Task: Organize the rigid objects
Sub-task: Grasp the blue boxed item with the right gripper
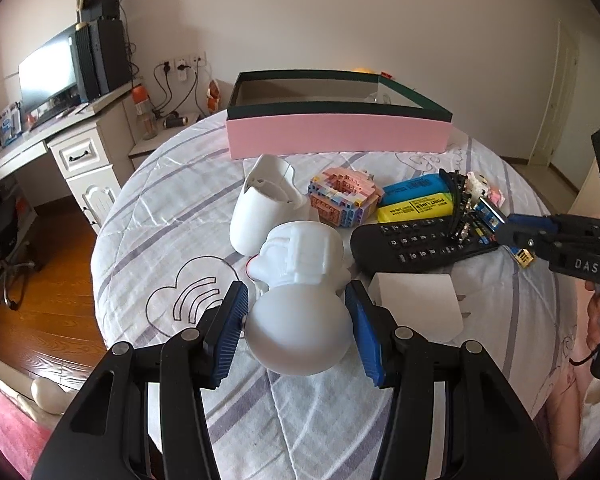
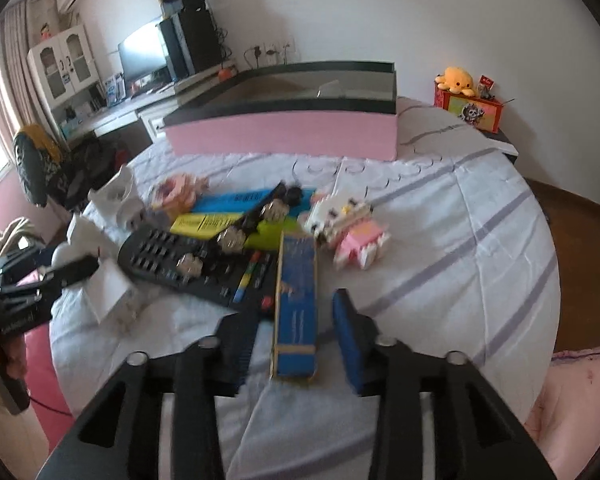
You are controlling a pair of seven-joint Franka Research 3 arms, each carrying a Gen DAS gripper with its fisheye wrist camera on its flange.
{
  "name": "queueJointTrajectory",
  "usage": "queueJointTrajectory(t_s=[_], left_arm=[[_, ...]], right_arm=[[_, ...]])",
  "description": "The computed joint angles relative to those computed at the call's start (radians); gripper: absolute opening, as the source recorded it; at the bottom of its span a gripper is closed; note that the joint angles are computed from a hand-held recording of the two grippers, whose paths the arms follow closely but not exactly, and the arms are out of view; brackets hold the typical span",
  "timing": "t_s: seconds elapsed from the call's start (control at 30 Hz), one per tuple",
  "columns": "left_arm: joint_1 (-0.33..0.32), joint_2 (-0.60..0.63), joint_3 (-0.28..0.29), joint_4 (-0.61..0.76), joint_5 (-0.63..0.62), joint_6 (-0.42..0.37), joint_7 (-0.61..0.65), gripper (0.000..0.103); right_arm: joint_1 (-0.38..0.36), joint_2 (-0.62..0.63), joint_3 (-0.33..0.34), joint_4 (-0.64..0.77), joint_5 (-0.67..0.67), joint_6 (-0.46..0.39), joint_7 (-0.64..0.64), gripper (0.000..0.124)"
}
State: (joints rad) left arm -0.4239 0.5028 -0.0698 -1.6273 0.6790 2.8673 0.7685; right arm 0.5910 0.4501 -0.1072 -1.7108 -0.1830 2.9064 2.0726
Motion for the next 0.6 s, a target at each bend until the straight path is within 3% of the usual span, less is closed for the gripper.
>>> queueJointTrajectory(t_s=[0.1, 0.17, 0.2, 0.3, 0.6], left_arm=[[0.003, 0.010, -0.003, 0.010, -0.009, 0.002, 0.007, 0.052], [-0.010, 0.004, 0.013, 0.006, 0.006, 0.007, -0.011, 0.052], [-0.012, 0.000, 0.016, 0.002, 0.012, 0.010, -0.017, 0.052], [-0.022, -0.019, 0.032, -0.011, 0.044, 0.017, -0.044, 0.052], [-0.032, -0.075, 0.049, -0.027, 0.158, 0.041, -0.132, 0.052]], right_arm=[[-0.047, 0.018, 0.052, 0.016, 0.056, 0.006, -0.055, 0.038], [-0.116, 0.015, 0.136, 0.000, 0.151, 0.039, -0.149, 0.020], [-0.116, 0.014, 0.142, -0.005, 0.187, 0.048, -0.177, 0.020], [-0.033, 0.006, 0.052, -0.002, 0.126, 0.026, -0.125, 0.020], [0.048, -0.040, -0.038, -0.020, 0.024, 0.058, -0.036, 0.020]])
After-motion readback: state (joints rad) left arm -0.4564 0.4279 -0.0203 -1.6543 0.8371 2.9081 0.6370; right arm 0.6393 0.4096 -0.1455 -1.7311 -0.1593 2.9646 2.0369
